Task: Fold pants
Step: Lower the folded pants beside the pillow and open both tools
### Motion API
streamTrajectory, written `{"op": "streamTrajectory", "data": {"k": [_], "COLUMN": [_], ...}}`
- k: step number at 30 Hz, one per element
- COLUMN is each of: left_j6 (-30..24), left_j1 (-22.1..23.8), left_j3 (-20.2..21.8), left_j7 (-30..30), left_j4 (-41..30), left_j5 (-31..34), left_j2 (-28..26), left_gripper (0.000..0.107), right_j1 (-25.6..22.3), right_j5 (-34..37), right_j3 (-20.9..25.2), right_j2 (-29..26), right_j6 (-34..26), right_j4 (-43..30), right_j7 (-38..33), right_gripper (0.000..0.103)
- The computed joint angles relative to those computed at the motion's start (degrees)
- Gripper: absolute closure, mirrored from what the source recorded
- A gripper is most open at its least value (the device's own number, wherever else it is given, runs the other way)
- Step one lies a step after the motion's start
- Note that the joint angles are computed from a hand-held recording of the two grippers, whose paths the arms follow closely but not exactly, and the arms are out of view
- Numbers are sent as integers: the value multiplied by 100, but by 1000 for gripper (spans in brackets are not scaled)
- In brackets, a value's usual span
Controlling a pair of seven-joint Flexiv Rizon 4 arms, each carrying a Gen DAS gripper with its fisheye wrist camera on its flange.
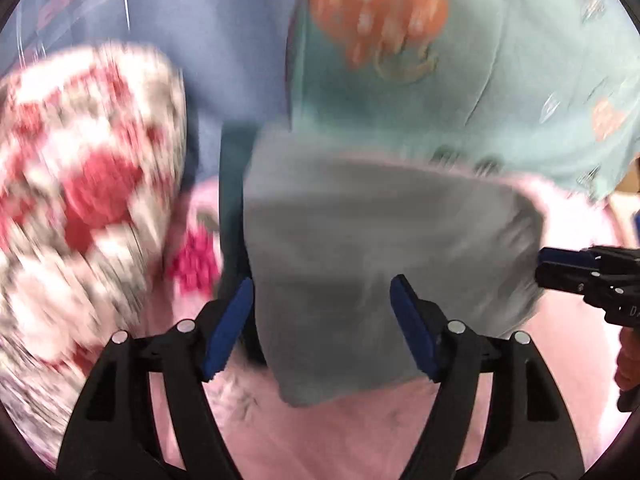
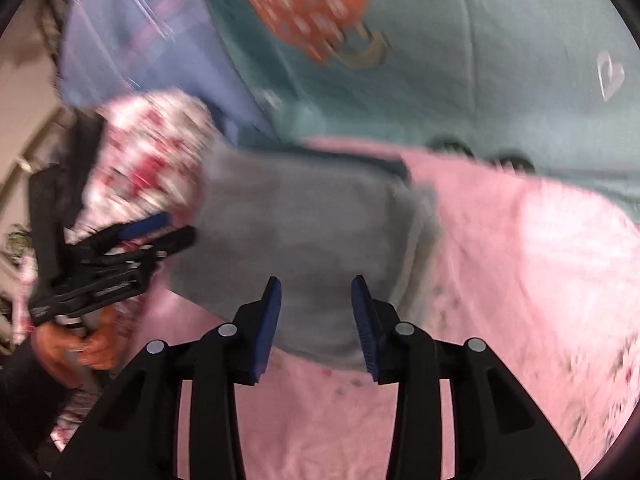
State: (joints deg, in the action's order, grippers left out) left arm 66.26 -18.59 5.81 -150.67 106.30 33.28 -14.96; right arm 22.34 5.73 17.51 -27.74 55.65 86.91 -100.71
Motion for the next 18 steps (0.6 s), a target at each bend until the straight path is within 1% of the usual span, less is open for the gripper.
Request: {"op": "streamTrajectory", "data": {"k": [1,2,3,4,5,6,7,8,10,12,13,15,17,18], "left_j6": [-207,-82,-90,-153,-255,-440,-792,-1059,-1434,-1857,-2004,-2363,-2685,-2799], "left_j1": [96,206,157,27,-101,-202,-318,-379,-468,-517,-535,-545,-553,-515], "left_j3": [-105,-190,-153,-62,-8,-9,-48,-118,-310,-540,-650,-906,-1170,-1304], "left_j7": [193,304,193,-55,-305,-532,-806,-995,-1272,-1428,-1515,-1554,-1582,-1584], "left_j4": [14,145,181,189,187,161,97,73,135,201,293,325,383,314], "left_j5": [-327,-654,-714,-589,-399,-208,19,174,352,396,427,415,433,446], "left_j2": [-95,-111,-47,74,232,379,546,692,1045,1374,1561,1797,2028,2009], "left_gripper": [33,33,34,34,27,16,13,12,11,9,8,7,7,7], "right_j1": [121,182,246,271,280,292,344,365,369,394,382,337,312,299], "right_j5": [-188,-303,-420,-493,-529,-569,-678,-761,-878,-1061,-1127,-1223,-1325,-1355], "right_j3": [-159,-245,-305,-302,-264,-247,-282,-294,-272,-292,-278,-234,-205,-187], "right_j2": [-98,-145,-92,24,224,401,617,795,1183,1530,1718,2047,2297,2425], "right_j6": [-174,-274,-268,-176,42,254,490,672,921,1053,1145,1253,1283,1312], "right_j4": [-38,-44,37,168,386,600,869,1101,1532,1902,2113,2454,2709,2853], "right_j7": [227,389,538,591,608,654,797,912,1131,1442,1546,1631,1685,1710], "right_gripper": [65,65,65,64,57,47,43,40,39,28,26,22,21,20]}}
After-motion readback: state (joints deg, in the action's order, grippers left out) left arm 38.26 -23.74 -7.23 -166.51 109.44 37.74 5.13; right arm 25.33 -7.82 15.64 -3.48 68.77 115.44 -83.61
